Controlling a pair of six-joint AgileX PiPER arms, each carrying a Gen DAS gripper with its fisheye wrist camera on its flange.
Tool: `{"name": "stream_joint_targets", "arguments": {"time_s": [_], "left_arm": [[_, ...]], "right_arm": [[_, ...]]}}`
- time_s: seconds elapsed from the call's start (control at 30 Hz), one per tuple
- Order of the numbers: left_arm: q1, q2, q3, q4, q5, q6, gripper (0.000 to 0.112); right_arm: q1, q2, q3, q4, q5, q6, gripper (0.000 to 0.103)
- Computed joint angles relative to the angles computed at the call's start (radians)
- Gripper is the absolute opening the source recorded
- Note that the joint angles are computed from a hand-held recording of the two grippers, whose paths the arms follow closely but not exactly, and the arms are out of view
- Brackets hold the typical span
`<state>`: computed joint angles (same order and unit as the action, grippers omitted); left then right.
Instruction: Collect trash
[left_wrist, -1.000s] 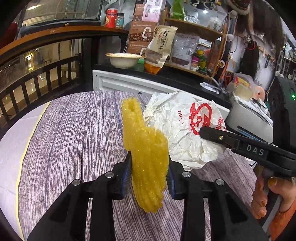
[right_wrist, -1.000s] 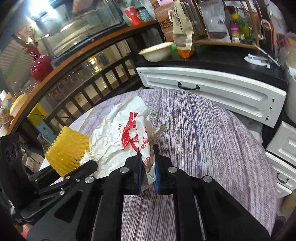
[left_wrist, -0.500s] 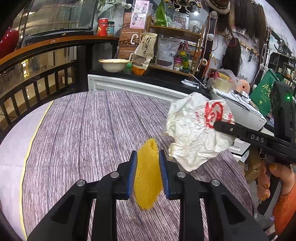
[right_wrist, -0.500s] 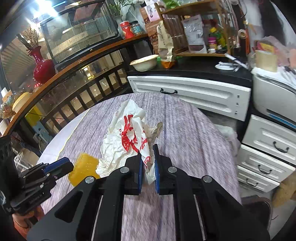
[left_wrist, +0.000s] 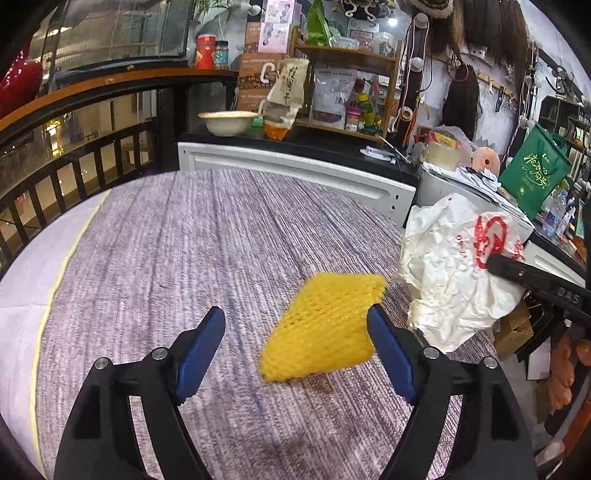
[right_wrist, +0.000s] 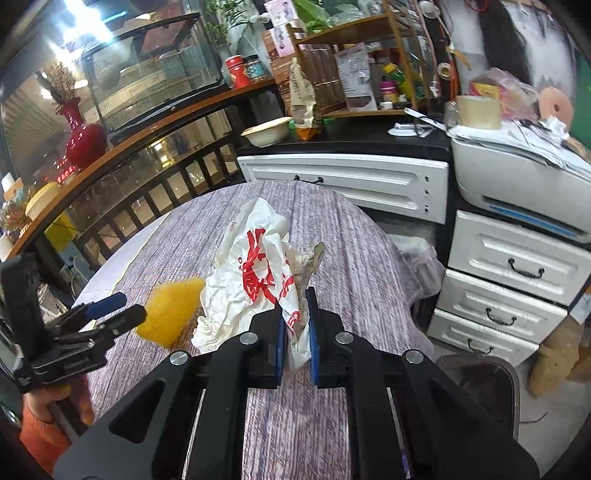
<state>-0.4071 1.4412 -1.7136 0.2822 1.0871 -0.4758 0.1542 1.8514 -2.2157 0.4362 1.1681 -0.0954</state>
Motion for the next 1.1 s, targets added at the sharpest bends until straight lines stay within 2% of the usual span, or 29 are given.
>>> {"name": "stream_joint_targets", "arguments": {"time_s": [0.23, 0.33, 0.53, 0.6, 0.7, 0.8, 1.1], "left_arm": [[-0.042, 0.155, -0.105, -0.023, 0.107, 0.119, 0.08], [-0.074, 0.158, -0.084, 0.048, 0.108, 0.093, 0.078], [-0.054, 0.142, -0.071, 0.05, 0.095, 0.078, 0.038], [-0.049, 0.147, -0.083, 0.066, 0.108, 0.071, 0.02], [-0.019, 0.141, -0.082, 0.02, 0.094, 0.066, 0.01], [-0.017, 0.121, -0.057, 0.014, 0.07, 0.056, 0.003], [-0.044, 0.026, 0.011, 0.017, 0.017, -0.007, 0.002]], "right_arm": [[-0.042, -0.072, 0.113, 0.014, -0.026, -0.024, 0.011], [-0.055, -0.097, 0.146, 0.006, -0.037, -0.032, 0.011], [-0.074, -0.15, 0.215, 0.008, -0.072, -0.058, 0.011], [-0.078, -0.163, 0.236, 0.01, -0.082, -0.065, 0.011], [-0.087, -0.176, 0.258, 0.022, -0.086, -0.072, 0.011], [-0.089, -0.192, 0.278, 0.019, -0.095, -0.077, 0.011], [-0.106, -0.26, 0.365, 0.019, -0.132, -0.117, 0.011]]}}
